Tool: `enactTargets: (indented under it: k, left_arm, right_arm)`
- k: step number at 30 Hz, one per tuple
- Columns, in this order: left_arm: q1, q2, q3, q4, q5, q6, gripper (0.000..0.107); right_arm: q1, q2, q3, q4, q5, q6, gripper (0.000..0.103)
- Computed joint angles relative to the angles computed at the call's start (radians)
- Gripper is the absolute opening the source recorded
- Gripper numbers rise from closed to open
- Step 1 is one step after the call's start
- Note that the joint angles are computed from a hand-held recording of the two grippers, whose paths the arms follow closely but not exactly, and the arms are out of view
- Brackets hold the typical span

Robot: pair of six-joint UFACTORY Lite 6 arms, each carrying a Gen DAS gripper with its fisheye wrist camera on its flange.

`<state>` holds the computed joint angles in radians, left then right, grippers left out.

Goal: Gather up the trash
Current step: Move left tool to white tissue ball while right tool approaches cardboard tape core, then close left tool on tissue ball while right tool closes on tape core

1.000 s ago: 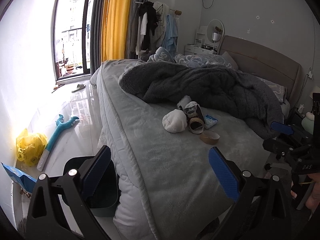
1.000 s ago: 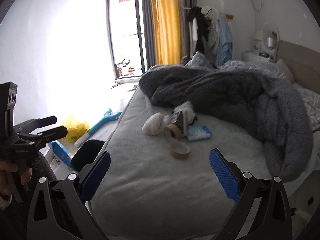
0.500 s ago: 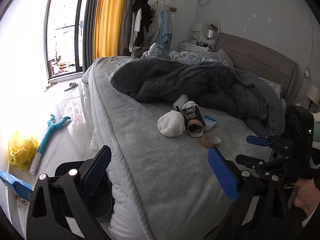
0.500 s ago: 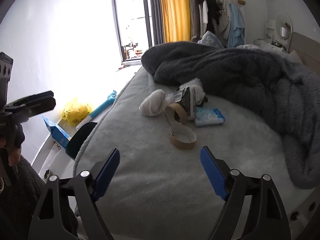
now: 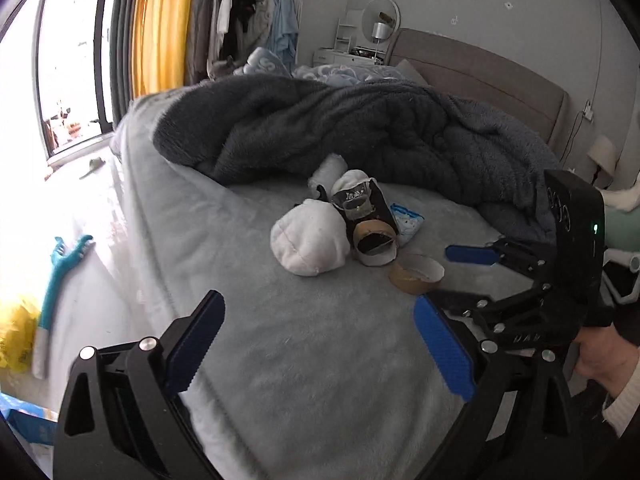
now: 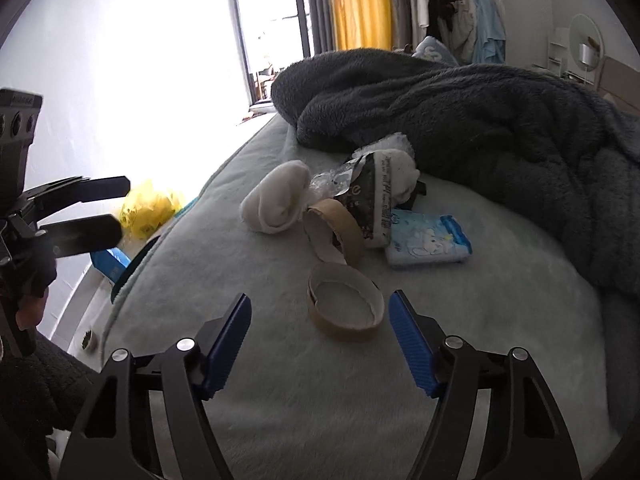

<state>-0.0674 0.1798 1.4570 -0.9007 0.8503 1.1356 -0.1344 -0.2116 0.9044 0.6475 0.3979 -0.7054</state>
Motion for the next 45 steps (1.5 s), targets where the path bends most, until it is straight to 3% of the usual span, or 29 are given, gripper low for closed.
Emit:
enactTargets:
  k: [6, 14, 19, 21, 22, 24, 27, 36, 45]
  left_arm:
    - [-0.062, 0.165, 0.135, 0.026, -0.06, -0.094, 0.092]
    - [-0.121, 0.316, 0.27, 0.072, -0.095, -0.148, 0.082]
    - [-0.14, 0.397, 0.353, 0.095, -0.084, -0.197, 0.069]
    - [-0.144, 0.41, 0.364, 0.086, -0.072, -0.194, 0.064]
    - [-0.149, 0.419, 0.372, 0.087, -0.067, -0.194, 0.063]
    - [-0.158, 0.431, 0.381, 0.086, -0.07, -0.188, 0.058]
    - [-0.166, 0.448, 0.397, 0.083, -0.065, -0.194, 0.051]
    - [-0.138, 0.426, 0.385, 0.044, -0.041, -0.162, 0.04]
    - [-0.072, 0.409, 0.409, 0.003, 0.007, -0.145, 0.039]
  right_arm:
    - [0.009, 0.112, 0.067, -0.076, -0.012, 0.05, 0.064]
    - [-0.059, 0.164, 0.083, 0.077, 0.02, -0.102, 0.059]
    - [-0.087, 0.175, 0.096, 0.112, 0.021, -0.115, 0.039]
    - [-0.091, 0.171, 0.098, 0.109, 0.025, -0.097, 0.036]
    - [-0.091, 0.169, 0.099, 0.111, 0.03, -0.098, 0.026]
    - [-0.085, 0.185, 0.125, 0.067, 0.031, -0.06, 0.017]
    - [-0.088, 0.191, 0.145, 0.102, 0.06, -0.081, 0.012]
    - [-0.085, 0.168, 0.18, 0.207, 0.1, -0.11, 0.007]
    - [-0.043, 0.172, 0.241, 0.255, 0.102, -0.078, 0.007]
